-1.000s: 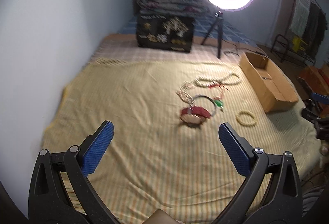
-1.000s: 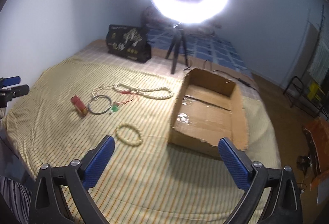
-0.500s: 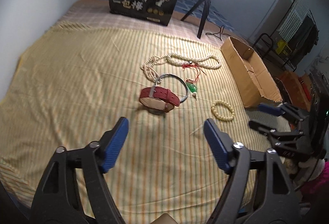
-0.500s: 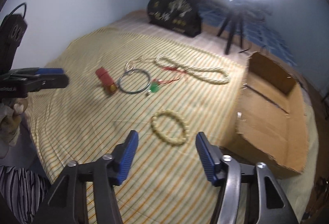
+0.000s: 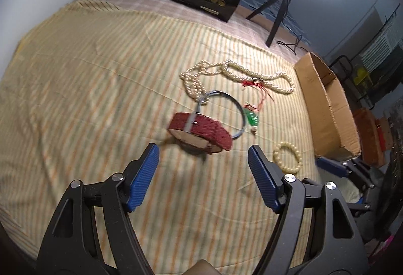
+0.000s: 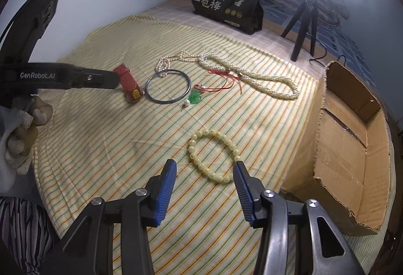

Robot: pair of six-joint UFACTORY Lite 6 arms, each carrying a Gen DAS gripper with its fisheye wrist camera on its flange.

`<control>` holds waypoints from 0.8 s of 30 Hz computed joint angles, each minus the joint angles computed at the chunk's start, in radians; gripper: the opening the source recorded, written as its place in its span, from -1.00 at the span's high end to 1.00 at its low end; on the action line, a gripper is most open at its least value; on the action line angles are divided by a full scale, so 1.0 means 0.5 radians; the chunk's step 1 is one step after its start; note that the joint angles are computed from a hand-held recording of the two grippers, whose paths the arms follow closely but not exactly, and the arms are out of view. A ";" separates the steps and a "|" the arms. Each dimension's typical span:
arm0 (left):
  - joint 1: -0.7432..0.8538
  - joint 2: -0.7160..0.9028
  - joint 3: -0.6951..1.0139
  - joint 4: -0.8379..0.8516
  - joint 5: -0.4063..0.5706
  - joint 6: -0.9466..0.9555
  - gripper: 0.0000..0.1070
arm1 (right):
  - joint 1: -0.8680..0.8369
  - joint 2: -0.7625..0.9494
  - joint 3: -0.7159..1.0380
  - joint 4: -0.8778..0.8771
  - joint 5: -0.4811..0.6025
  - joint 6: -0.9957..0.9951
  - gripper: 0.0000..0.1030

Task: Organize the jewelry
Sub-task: 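Move the left tool to the red watch while the right tool approaches the cream bead bracelet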

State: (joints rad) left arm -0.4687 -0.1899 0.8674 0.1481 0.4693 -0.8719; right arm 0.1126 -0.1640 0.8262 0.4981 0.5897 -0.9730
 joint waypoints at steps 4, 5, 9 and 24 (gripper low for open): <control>0.054 0.101 0.037 -0.202 -0.066 0.122 -0.25 | 0.020 0.064 0.034 0.032 0.022 -0.049 0.19; 0.073 0.129 0.046 -0.255 -0.083 0.147 -0.25 | 0.025 0.071 0.033 0.040 0.021 -0.058 0.19; 0.129 0.207 0.075 -0.360 -0.108 0.185 -0.25 | 0.068 0.140 0.078 0.023 0.018 -0.056 0.23; 0.213 0.427 0.159 -0.517 -0.199 0.272 0.03 | 0.300 0.413 0.194 -0.519 -0.126 0.357 0.33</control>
